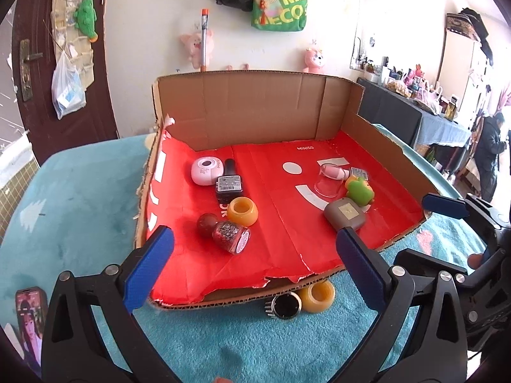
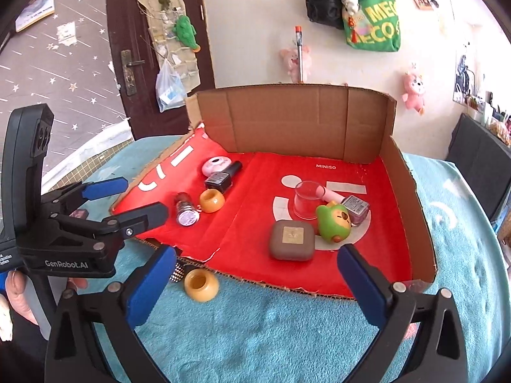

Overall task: Organize rigid objects
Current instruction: 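Withdraw both open tools out of the box toward remaining cups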

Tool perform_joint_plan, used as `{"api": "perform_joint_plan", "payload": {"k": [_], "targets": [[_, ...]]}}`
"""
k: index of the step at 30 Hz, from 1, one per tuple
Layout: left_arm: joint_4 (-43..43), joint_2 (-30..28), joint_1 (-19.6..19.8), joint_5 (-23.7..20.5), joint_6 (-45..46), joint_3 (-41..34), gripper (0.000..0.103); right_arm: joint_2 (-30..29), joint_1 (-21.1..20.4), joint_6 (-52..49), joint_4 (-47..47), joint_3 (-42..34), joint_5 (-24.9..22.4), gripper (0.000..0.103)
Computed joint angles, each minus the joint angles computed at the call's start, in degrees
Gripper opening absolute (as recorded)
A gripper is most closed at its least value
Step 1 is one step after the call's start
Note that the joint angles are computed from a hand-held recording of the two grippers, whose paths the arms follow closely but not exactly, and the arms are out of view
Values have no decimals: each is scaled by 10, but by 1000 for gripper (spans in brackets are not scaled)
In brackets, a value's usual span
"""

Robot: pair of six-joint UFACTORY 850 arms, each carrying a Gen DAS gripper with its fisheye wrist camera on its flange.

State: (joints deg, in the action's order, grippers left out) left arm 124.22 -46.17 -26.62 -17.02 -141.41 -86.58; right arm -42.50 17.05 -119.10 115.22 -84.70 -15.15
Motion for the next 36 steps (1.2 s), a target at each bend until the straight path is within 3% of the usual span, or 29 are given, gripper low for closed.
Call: {"api": "perform_joint_plan", "payload": {"k": [6, 13, 21, 27, 31, 36], "targets": [[53, 19, 1, -8, -66, 30, 103, 14, 1, -64, 59, 24, -8, 103], [64, 36, -2, -22, -92, 61, 103, 17, 3, -68, 58, 37, -6, 103], [35, 42, -10, -25, -51, 79, 103, 13, 10, -67, 45, 47, -1, 103], [21, 41, -11, -1, -34, 85, 103, -4, 13, 6, -23, 31, 10, 102], [-43, 32, -11, 3, 26, 82, 103, -22, 14, 121, -134, 9, 15, 101], [-69, 23, -12, 6, 54, 76, 103, -43, 15, 262, -272, -20, 15, 93]]}}
